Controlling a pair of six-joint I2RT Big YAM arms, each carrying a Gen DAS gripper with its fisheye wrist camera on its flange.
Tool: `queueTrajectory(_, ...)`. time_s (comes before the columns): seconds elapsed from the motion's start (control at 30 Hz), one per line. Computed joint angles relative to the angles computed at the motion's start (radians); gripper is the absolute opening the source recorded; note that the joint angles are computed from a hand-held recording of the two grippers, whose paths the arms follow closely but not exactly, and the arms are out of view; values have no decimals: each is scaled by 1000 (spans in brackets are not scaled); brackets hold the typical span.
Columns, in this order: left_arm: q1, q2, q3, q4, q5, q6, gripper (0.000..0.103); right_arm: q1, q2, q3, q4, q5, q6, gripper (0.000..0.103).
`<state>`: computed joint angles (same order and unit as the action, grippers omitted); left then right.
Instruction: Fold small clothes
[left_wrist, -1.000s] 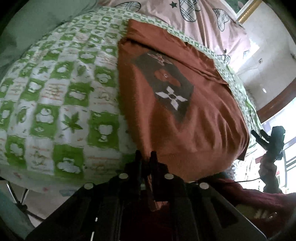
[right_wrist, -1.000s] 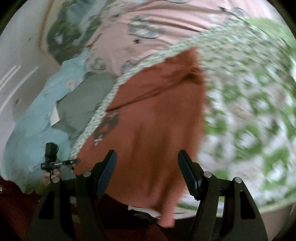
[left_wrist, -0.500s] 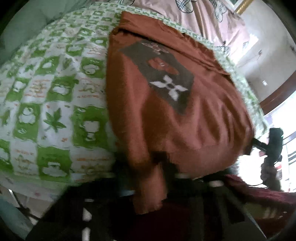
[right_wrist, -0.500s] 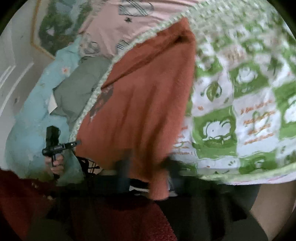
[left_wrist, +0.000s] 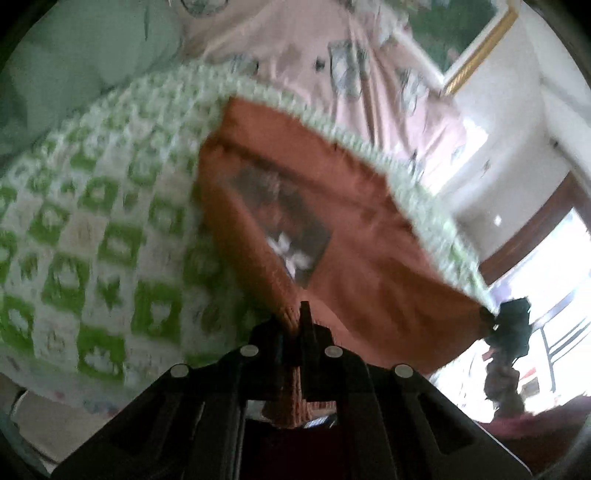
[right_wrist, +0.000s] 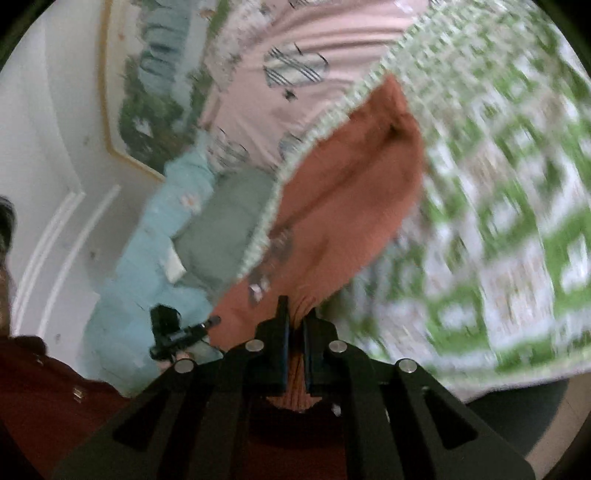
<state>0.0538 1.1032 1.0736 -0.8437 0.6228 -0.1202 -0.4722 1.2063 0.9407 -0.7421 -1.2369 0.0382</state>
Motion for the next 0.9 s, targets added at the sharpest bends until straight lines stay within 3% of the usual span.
queueTrajectory(0.03,4,2,14,23,7,-22,4,8,-11,3,90,-13,88,7)
queueTrajectory(0.13,6,29,61,100,6,-80,4,43,-5,44,249,29,235,7)
queueTrajectory(0.23,-5,95,126,199,-20,-160,4,83,49,115,337,106,303,7)
queueTrajectory(0.33,-42,194,223,271,-103,-212,4,117,131,205,370,189,324,7)
queueTrajectory(0.5,-100,389,448,260,-218,-229,4,162,295,416,341,342,338,7)
queueTrajectory(0.57,-117,464,540,241,-264,-218,4,184,376,532,294,413,326,7)
queueTrajectory(0.7,-128,614,718,188,-287,-229,4,209,511,712,214,484,321,7)
queueTrajectory(0.9,-142,839,981,41,-319,-220,4,246,708,962,24,620,261,7)
